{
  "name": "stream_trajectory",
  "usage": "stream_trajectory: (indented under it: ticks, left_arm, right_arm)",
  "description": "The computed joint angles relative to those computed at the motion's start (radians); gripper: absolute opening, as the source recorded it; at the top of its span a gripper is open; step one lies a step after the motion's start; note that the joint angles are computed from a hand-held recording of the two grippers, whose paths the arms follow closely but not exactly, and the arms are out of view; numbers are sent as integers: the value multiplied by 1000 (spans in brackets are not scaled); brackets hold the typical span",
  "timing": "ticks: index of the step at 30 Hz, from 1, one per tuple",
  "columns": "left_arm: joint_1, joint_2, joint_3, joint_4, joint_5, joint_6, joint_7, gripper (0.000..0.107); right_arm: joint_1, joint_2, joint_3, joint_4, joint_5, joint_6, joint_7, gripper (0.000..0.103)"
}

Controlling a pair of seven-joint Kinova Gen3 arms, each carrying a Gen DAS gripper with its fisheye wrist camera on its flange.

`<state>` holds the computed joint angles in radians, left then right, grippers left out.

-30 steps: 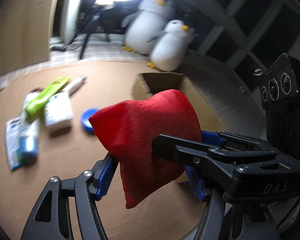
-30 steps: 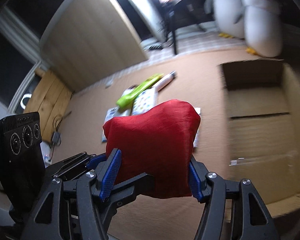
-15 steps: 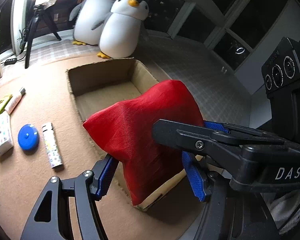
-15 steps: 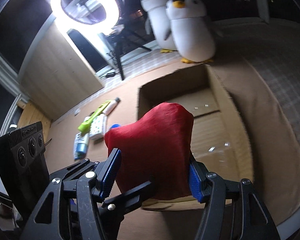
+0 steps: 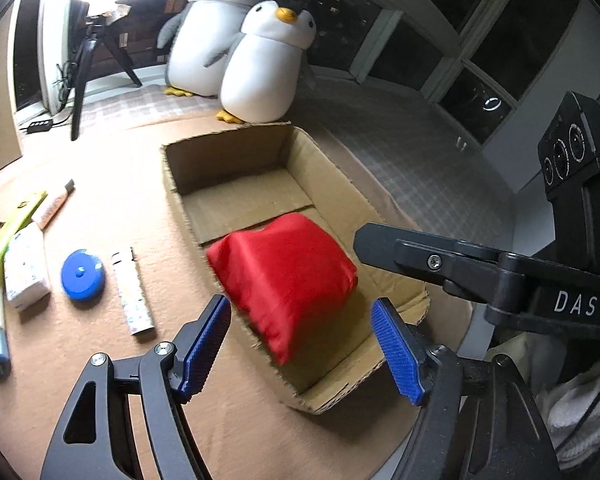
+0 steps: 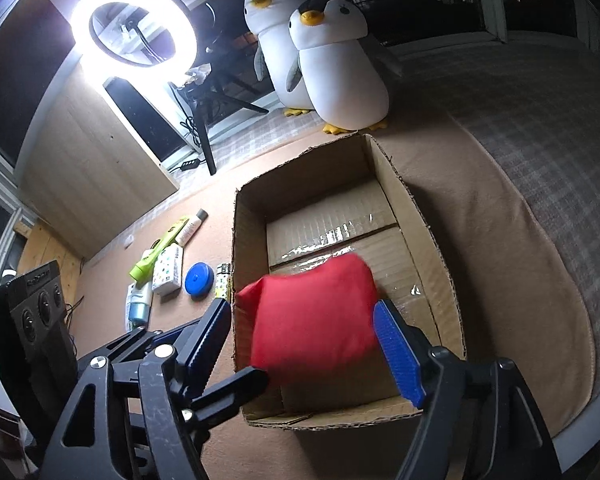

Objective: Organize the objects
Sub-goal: 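Lift the red pouch with the right tool, lower into the cardboard box, open, then withdraw the right tool from the cardboard box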

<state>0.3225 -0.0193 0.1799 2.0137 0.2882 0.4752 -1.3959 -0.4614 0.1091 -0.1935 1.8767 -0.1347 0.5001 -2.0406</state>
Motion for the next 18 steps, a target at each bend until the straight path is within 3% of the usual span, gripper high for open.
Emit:
stream_trajectory:
  ticks: [9, 18]
  left_arm:
    - [-46, -116, -67, 93, 29, 43, -40, 76]
    - [-196, -236, -219, 202, 22, 125, -116, 76]
  right_arm:
    - [-38, -9, -16, 7, 16, -39, -38, 77]
    - [-105, 13, -39, -3, 34, -58, -100, 77]
